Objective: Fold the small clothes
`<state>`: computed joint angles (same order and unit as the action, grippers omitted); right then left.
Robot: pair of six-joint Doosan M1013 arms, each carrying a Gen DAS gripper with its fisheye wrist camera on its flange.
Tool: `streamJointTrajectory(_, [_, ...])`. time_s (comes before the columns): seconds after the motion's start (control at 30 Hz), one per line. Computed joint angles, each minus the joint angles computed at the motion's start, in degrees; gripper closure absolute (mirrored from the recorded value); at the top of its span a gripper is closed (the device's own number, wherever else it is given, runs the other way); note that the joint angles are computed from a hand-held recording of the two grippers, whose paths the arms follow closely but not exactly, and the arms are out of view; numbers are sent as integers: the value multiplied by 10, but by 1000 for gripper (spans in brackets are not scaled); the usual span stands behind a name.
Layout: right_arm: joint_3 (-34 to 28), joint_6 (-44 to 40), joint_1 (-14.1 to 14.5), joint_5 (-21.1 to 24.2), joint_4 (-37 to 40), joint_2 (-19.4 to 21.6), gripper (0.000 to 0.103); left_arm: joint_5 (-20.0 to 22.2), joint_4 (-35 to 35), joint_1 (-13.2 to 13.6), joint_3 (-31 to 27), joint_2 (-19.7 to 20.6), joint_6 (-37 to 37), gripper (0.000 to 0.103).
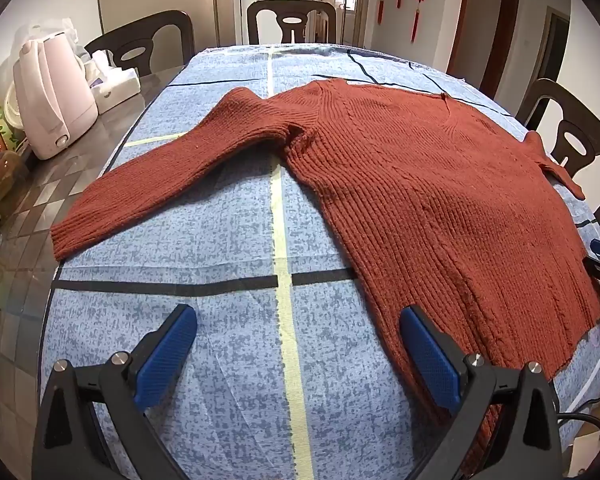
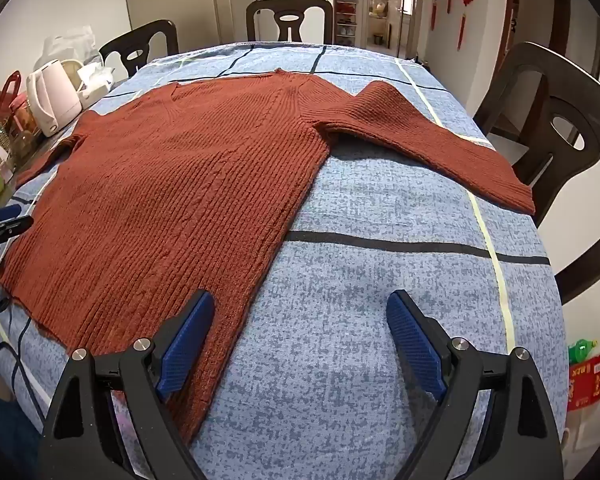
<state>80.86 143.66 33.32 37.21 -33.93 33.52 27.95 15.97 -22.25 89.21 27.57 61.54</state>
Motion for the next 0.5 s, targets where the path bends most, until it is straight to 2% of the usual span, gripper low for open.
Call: streamJointTrajectory(0.5, [-1, -4, -1, 1, 3, 0, 14, 4, 14, -1, 1, -2, -10, 0])
